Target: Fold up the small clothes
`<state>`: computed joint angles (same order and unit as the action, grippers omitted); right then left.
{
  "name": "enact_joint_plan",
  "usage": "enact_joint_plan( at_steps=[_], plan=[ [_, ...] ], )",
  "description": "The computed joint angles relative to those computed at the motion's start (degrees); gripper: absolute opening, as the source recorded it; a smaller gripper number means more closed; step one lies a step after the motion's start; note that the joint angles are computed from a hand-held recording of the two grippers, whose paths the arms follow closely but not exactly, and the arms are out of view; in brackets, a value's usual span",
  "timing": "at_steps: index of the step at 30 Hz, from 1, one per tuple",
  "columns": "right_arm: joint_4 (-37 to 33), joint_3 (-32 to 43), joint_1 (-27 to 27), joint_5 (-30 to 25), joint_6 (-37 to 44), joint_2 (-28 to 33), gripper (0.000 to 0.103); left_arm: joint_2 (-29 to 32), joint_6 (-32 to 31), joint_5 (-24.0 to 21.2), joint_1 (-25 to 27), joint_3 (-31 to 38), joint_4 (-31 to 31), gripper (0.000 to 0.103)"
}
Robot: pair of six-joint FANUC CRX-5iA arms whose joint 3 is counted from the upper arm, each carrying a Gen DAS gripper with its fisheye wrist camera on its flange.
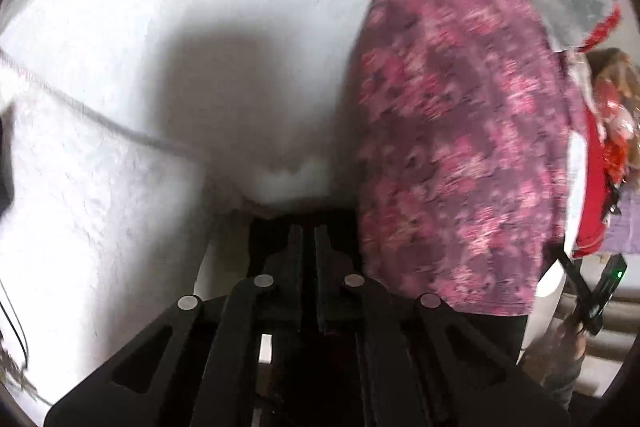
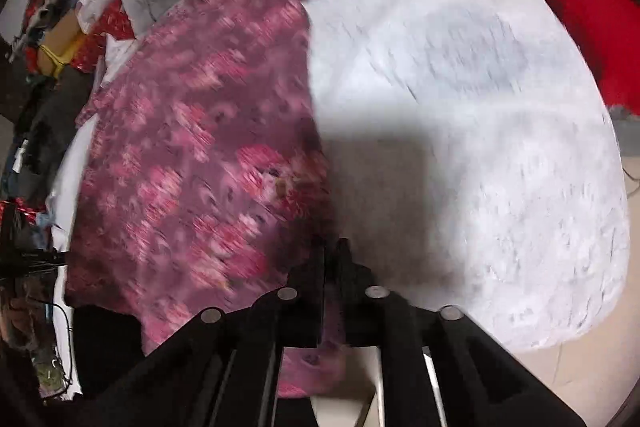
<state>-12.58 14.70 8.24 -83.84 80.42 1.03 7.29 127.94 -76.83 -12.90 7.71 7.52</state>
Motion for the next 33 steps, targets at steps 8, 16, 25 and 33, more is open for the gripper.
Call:
enact_joint_plan(
  at_steps=[8,16,25,33],
  plan=[
    [-5.9,2.8,-0.2,9.8,1.8,1.6,0.021,9.9,-3.2,0.4,-4.5,14.6,-4.3,0.061],
    [-7.0,11.8,-5.3,8.4,0.8,8.8,0.026,23.6,-8.0,-8.7,-5.8,31.8,-3.9,0.060],
    [-6.5,33.9,-21.4,16.3,-28.8,29.2,0.056,33.2,-10.2,-7.3,-3.8,46.0,1.1,0.061],
    [-8.8,50.2,-22.3,17.7,-37.3,44.7,0.071,49.5,-10.8,-15.0,-3.3,72.9,3.6,0.061]
  ],
)
